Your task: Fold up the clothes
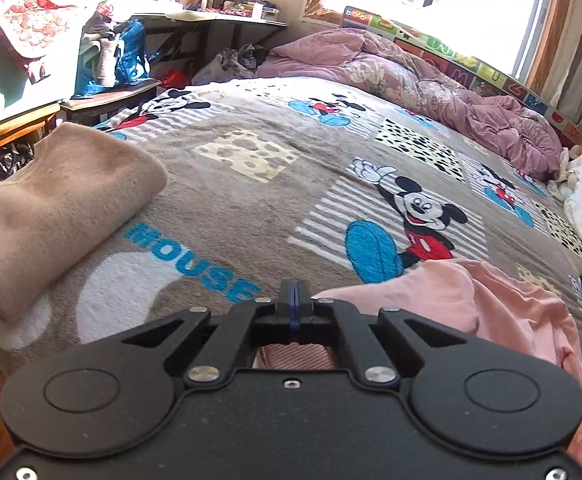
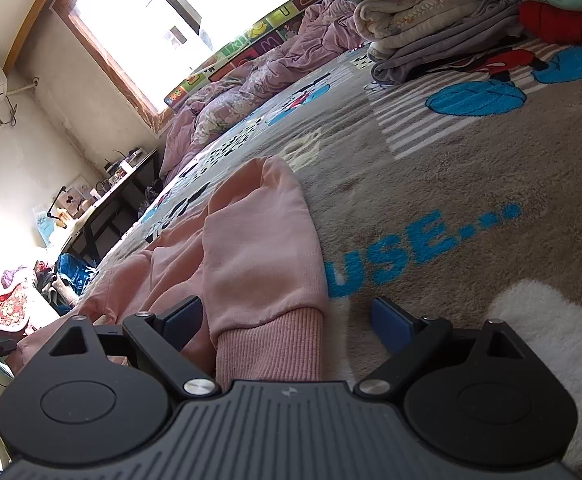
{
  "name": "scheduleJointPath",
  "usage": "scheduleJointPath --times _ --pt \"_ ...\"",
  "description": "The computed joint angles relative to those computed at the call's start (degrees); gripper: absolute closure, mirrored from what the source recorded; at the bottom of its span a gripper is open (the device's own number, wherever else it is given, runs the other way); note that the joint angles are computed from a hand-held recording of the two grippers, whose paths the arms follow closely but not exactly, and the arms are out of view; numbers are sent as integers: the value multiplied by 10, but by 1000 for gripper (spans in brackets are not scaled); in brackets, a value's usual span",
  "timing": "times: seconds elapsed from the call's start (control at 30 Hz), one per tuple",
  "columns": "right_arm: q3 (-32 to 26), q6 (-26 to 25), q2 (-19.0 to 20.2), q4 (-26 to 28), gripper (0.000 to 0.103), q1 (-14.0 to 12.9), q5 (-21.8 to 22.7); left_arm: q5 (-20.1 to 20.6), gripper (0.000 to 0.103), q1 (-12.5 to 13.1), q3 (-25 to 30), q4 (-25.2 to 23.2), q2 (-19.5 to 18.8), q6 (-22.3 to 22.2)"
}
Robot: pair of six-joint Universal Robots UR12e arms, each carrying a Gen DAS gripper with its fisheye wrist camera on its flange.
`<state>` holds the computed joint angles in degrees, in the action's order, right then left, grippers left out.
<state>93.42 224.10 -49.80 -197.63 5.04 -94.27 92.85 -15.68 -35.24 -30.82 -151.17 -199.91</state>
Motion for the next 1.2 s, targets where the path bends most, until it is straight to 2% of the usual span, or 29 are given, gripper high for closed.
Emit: scheduleJointPath --times 0.07,0.13,0.17,0.23,0.33,0.43,0.53,0.67,0.8,0.83,0.9,1.1,1.2 --pt "-1 -4 0 1 12 1 -1 18 99 3 29 -23 -16 -25" --pt "-2 -7 1 2 12 1 -3 -7 94 8 -1 -7 -1 -65" --pt "-2 -9 1 2 12 1 -4 -22 82 10 -21 5 8 -84" --pt "-3 -13 2 4 12 2 -5 -39 65 11 -55 5 25 -121" --pt "-4 -18 2 5 10 3 -7 -75 65 13 -97 0 44 -194" --pt "-8 -32 3 11 8 5 -13 -146 64 19 -140 28 55 -301" --pt "-9 -43 3 15 8 7 -17 -178 64 17 -149 55 50 -349" --pt "-9 -48 3 15 8 7 -18 -153 64 11 -118 68 25 -406" --pt "-9 -56 4 16 8 8 -20 -105 66 6 -92 87 8 -446" --pt "-10 -59 4 17 8 8 -20 -93 68 5 -85 87 4 -448" --pt "-10 -65 4 18 8 9 -23 -75 82 3 -64 70 -5 -421" --pt "-16 -97 6 27 7 13 -33 -56 87 1 35 33 -47 -297" --pt "-18 -112 8 26 6 14 -38 -59 88 3 126 18 -87 -218"
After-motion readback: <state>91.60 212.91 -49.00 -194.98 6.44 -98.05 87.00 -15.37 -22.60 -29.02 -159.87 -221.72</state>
